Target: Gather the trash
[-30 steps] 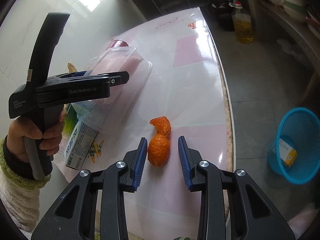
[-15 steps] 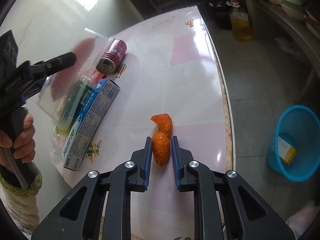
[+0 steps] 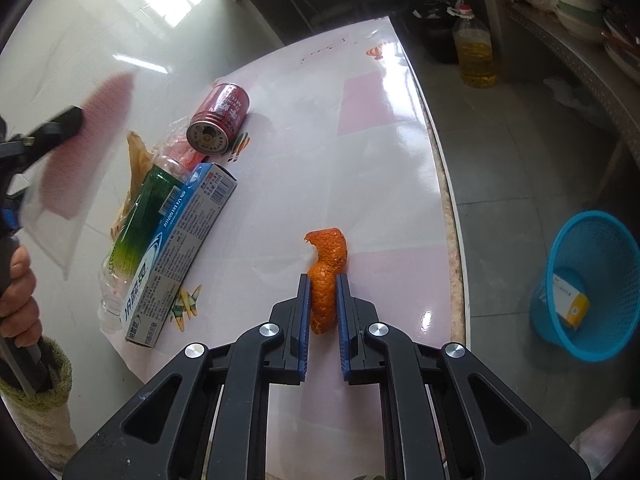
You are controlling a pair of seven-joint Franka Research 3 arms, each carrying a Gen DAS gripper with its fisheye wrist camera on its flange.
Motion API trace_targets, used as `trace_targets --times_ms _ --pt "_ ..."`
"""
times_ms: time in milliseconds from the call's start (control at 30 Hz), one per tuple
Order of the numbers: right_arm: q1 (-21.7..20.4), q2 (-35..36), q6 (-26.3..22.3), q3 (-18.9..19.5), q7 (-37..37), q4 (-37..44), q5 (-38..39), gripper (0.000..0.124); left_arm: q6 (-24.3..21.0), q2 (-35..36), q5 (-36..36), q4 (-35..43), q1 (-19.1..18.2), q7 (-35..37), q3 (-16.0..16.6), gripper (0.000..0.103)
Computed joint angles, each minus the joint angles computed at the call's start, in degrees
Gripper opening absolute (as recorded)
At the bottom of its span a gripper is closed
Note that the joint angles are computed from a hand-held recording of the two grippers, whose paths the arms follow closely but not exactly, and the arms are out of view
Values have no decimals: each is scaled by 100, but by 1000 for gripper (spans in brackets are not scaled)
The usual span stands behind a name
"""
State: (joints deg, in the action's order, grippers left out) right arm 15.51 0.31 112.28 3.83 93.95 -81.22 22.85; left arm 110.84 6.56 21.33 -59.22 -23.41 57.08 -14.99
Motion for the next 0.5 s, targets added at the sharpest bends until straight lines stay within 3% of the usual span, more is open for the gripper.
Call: trace_targets --times_ms 33,67,133,167,300,400,500 --pt "4 7 2 3 0 3 -21 10 244 -111 165 -164 -38 69 -20 85" --pt "0 27 -3 -2 27 20 8 10 213 -73 88 -127 -7 79 -16 85" --pt "-12 63 40 -10 78 59 132 9 -454 213 -19 218 37 -334 101 85" --pt "-9 59 94 -6 69 60 140 9 -556 167 -245 127 128 -549 142 84" --pt "8 203 77 13 35 248 150 9 255 -436 -232 -728 206 -493 20 85" --pt "0 437 65 29 25 478 403 9 674 -736 -1011 -1239 411 -591 70 85" --pt "14 697 -79 53 80 801 393 17 926 -1004 -1701 -1738 575 -705 129 85"
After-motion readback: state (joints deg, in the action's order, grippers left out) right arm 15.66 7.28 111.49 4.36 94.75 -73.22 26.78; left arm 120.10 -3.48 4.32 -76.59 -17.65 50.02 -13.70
